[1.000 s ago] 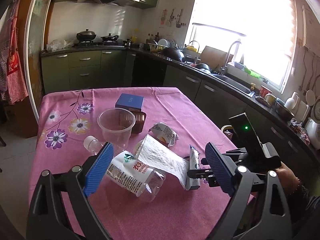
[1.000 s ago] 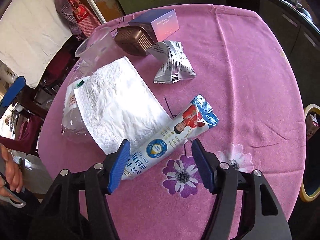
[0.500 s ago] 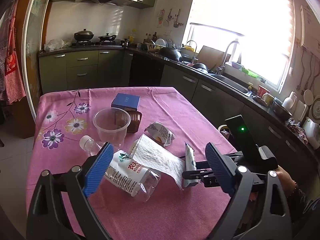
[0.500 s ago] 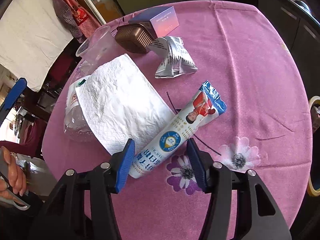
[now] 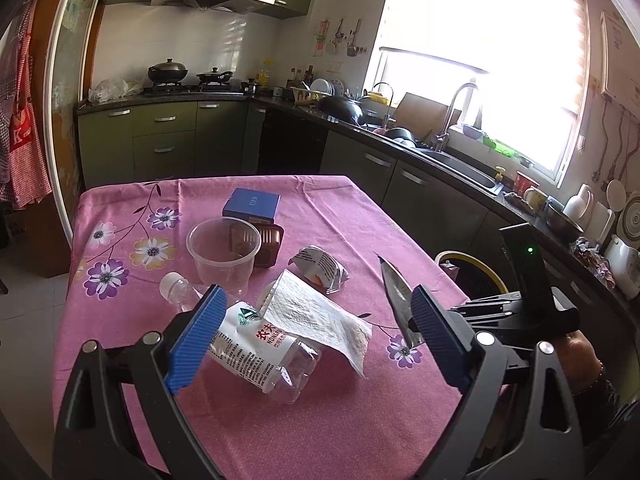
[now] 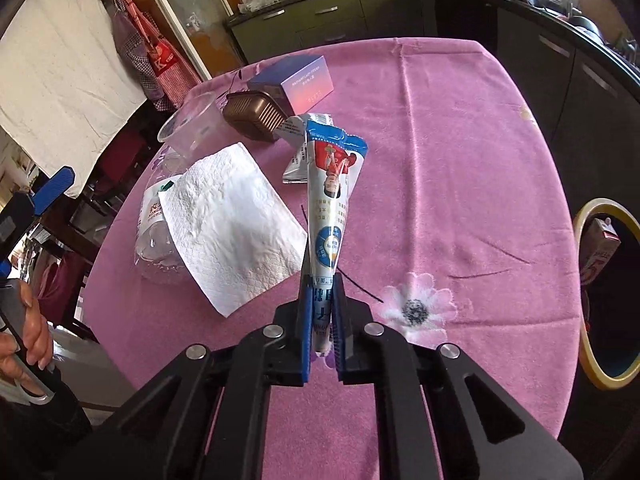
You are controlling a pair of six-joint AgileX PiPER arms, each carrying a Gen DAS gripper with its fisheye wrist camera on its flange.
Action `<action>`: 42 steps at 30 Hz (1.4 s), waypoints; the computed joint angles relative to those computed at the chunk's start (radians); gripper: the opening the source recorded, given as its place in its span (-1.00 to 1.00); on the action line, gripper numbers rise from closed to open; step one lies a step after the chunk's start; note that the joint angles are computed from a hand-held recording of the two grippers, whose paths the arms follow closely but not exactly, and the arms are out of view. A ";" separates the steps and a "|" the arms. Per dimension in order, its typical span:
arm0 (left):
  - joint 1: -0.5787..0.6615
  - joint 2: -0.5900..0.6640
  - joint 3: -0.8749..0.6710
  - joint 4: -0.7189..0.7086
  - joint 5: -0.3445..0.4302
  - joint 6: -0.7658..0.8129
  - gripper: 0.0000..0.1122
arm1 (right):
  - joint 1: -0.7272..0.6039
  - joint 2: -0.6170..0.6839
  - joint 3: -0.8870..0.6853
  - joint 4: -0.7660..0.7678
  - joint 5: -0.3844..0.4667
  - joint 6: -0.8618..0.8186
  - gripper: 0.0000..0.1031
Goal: Collect trash
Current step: 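Carry the tube over the bin and open the right tool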
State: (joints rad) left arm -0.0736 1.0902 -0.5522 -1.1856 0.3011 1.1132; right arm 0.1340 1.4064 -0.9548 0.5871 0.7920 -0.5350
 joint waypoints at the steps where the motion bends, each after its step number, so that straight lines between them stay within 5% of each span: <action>1: -0.005 -0.002 -0.001 0.013 -0.004 -0.014 0.58 | -0.021 -0.015 0.007 0.001 0.006 -0.009 -0.82; 9: -0.055 -0.012 -0.004 0.085 -0.033 -0.096 0.58 | -0.339 -0.113 0.042 0.033 0.051 -0.126 -0.82; 18: -0.132 -0.012 -0.017 0.257 -0.078 -0.284 0.59 | -0.656 0.130 -0.060 -0.054 -0.046 -0.127 -0.82; 22: -0.155 -0.006 -0.024 0.339 -0.092 -0.368 0.59 | -0.694 0.248 -0.128 -0.089 -0.076 -0.104 -0.74; 26: -0.172 0.007 -0.030 0.400 -0.100 -0.434 0.59 | -0.720 0.327 -0.163 -0.110 -0.142 -0.036 -0.06; 29: -0.177 0.019 -0.032 0.445 -0.110 -0.480 0.59 | -0.760 0.316 -0.129 -0.012 -0.160 -0.115 -0.06; 36: -0.132 0.104 -0.049 0.309 -0.158 -0.336 0.65 | -0.792 0.173 0.025 0.176 -0.153 -0.319 0.05; 42: -0.063 0.269 -0.144 0.314 -0.160 -0.315 0.65 | -0.732 0.094 0.074 0.205 -0.105 -0.335 0.07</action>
